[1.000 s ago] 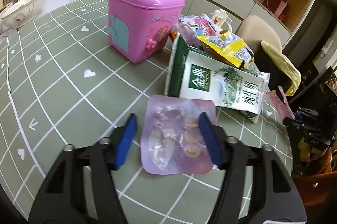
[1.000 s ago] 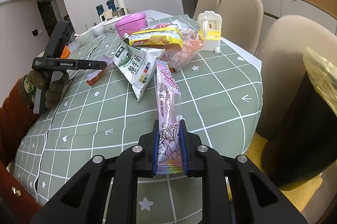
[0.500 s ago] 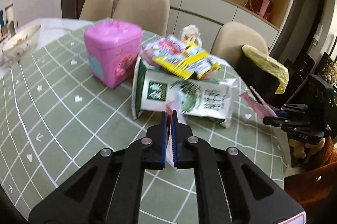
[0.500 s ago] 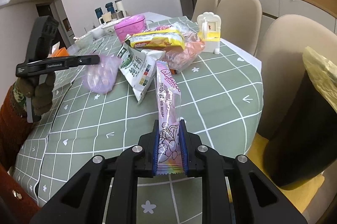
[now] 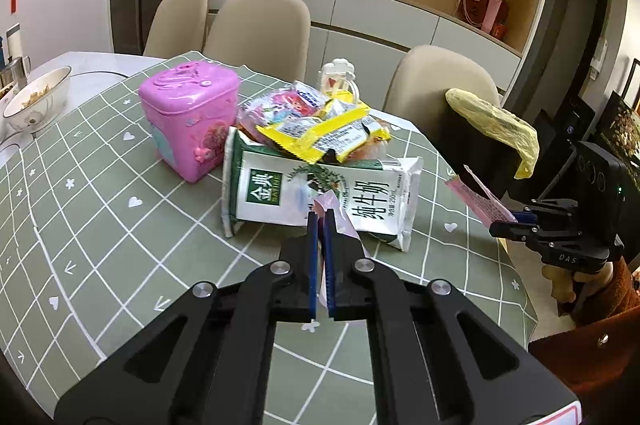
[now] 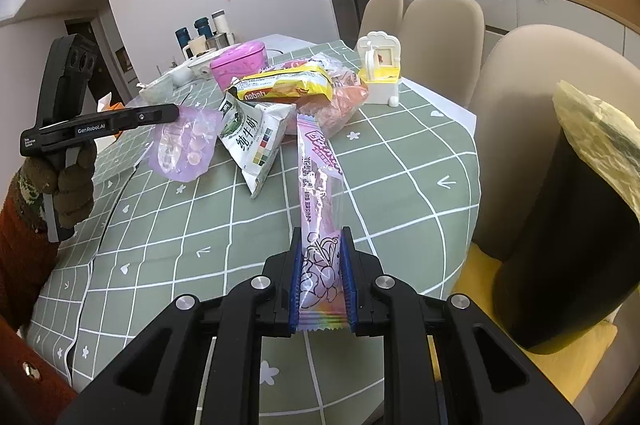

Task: Collect trash
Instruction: 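Carry the clear tray into the bin and open the left gripper while the right carries the wrapper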

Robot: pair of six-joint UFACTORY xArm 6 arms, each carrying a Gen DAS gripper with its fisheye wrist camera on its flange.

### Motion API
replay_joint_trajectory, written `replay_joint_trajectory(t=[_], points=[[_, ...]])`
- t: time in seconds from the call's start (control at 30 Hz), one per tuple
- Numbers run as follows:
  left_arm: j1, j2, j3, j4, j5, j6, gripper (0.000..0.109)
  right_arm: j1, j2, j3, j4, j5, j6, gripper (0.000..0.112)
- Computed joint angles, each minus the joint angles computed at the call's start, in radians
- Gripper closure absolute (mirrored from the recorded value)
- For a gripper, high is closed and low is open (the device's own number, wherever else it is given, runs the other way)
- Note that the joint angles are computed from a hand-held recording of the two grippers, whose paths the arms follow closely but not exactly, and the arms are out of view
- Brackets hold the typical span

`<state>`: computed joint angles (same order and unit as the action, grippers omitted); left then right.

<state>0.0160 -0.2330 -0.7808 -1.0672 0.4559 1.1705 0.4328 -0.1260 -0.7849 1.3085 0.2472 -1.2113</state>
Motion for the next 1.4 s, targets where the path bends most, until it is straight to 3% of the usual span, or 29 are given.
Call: replay_joint_trajectory(t=[0.33, 0.57, 0.8, 1.0, 1.2, 1.4], points=[[-0.064, -0.031, -0.015, -0.059, -0.031, 0.053, 0.107, 0.002, -0.015, -0.011, 0.016, -0.025, -0.024, 0.095], [-0.151, -0.005, -0.112, -0.133, -0.095, 0.069, 0.107, -0.033, -0.067, -0.031, -0.024, -0.062, -0.031, 0.095], [-0.286, 0.127, -0.32, -0.225, -0.171, 0.058, 0.107, -0.16, -0.125, -0.091, -0.061, -0.134, -0.064, 0.095], [-0.396, 0.274, -0.535, -0.321, -0.17, 0.109, 0.107, -0.298, -0.111, -0.161, -0.043, -0.161, -0.105, 0.095], [-0.479, 0.489, -0.774, -0.196, -0.156, -0.035, 0.107, -0.422, -0.038, -0.232, 0.013, -0.161, -0.154, 0.095], [-0.519, 0.694, -0.981, -0.005, -0.077, -0.263, 0.107, -0.503, 0.044, -0.273, 0.068, -0.112, -0.175, 0.095]])
